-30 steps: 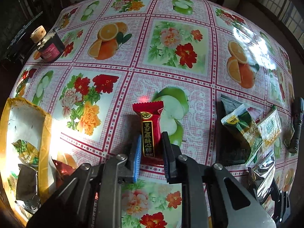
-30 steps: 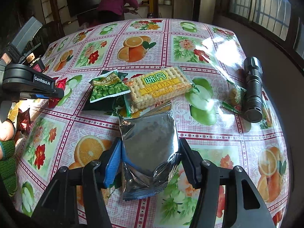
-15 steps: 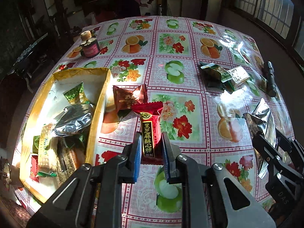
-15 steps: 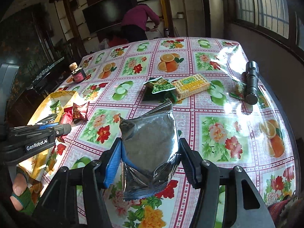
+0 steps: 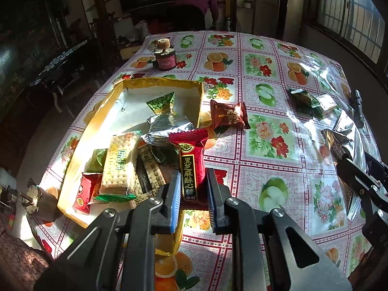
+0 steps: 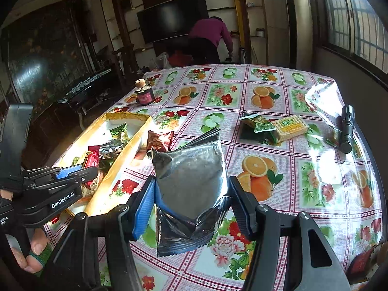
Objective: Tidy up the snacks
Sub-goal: 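Carry the red candy bar with left tool while right tool carries the foil bag into tray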
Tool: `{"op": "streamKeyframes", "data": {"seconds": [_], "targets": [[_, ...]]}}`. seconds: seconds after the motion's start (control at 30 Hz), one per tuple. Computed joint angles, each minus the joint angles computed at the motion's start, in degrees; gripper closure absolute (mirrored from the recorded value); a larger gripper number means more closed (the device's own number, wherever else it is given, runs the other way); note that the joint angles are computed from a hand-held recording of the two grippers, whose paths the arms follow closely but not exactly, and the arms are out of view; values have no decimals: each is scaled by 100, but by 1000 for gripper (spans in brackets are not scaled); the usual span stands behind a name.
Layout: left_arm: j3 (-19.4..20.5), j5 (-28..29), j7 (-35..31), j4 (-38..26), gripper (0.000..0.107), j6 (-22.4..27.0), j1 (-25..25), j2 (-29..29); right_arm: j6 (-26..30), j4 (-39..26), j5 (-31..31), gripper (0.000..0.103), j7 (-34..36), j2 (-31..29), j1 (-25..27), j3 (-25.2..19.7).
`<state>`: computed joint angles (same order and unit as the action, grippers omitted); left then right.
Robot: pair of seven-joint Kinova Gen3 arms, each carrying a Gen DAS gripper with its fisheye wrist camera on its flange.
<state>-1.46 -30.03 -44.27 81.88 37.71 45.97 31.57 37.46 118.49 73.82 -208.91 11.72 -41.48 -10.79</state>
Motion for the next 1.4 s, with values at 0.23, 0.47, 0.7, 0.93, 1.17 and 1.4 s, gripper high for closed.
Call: {"op": "streamKeyframes", "data": {"seconds": [0.23,0.47,0.7,0.93,1.17,1.4], "targets": [[-118,-94,174,340,86,-162,-141,-169,-110,-424,-134,44,462,289,-118,39],[-201,-297,385,672,86,-384,-200,-343,-335,-683,-276,44,794,498,-256,237],[-174,-392,476,917,86,-533,-321,-463,-491,-851,-348,44,979,610,-377,365],[-164,-389,491,1021,86,-608,-423,-514,-702,-1085,-509,44,1301,768,-485,509],[-159,-291,425,1115,86,-697,-624,-557,-949,-1334,-711,44,1643,939,-564,702],[-112,-6,197,1131,86,-715,-952,-557,-1455,-1617,-1109,44,2109,1190,-585,965]]}}
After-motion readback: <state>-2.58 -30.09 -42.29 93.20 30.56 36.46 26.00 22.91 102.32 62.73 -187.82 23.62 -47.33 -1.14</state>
